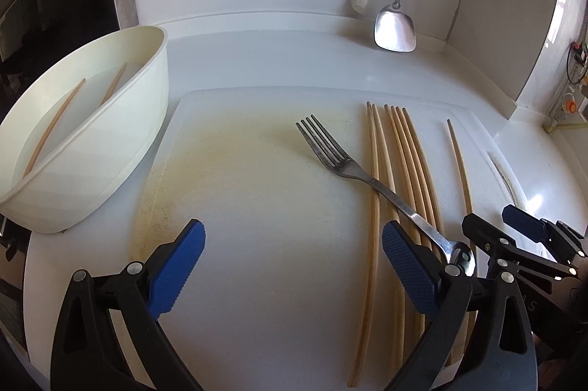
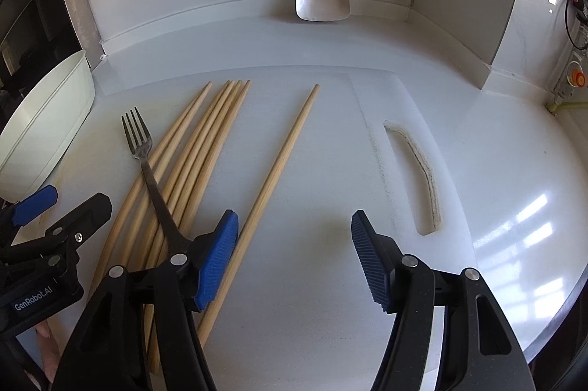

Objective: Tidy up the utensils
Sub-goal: 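Close the left tool on another chopstick while the right tool grasps one too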

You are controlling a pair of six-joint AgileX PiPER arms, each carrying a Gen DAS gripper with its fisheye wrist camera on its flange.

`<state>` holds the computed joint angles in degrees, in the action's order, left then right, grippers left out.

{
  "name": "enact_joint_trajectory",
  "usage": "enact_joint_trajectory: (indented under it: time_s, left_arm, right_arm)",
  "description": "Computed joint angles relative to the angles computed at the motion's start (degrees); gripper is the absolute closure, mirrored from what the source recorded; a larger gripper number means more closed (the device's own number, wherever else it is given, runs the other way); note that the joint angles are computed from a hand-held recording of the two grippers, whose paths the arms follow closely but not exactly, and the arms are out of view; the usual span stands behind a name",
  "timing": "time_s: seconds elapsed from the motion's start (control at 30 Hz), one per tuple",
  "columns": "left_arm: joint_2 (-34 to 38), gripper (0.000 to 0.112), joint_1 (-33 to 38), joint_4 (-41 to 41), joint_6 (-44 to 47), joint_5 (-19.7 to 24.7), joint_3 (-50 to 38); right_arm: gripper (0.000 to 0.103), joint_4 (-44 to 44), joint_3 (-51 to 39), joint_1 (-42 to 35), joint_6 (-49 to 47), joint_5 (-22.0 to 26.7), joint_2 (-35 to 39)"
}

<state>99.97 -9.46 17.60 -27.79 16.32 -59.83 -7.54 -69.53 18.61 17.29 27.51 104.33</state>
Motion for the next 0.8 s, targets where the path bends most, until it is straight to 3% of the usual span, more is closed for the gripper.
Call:
enact_joint_trajectory:
  time_s: [0.57,0.67,0.8]
  left_arm:
    - [2.6,0.016,-2.1,7.9,-5.9,0.9,-0.8]
    - [2.2,0.023,-2.2,9.2,-7.0,-0.3,0.0]
    - [1.2,0.049,-3.4,13.1,-9.8,-2.5,1.5]
  right_arm:
    - [0.042,3.0,0.3,-1.8,-5.5,-1.2,-0.2]
    - [0.042,4.2,0.5,-2.0,-7.5,-2.5,0.0]
    - [0.045,4.9,1.8,-1.8,-8.9,-5.1,-0.4]
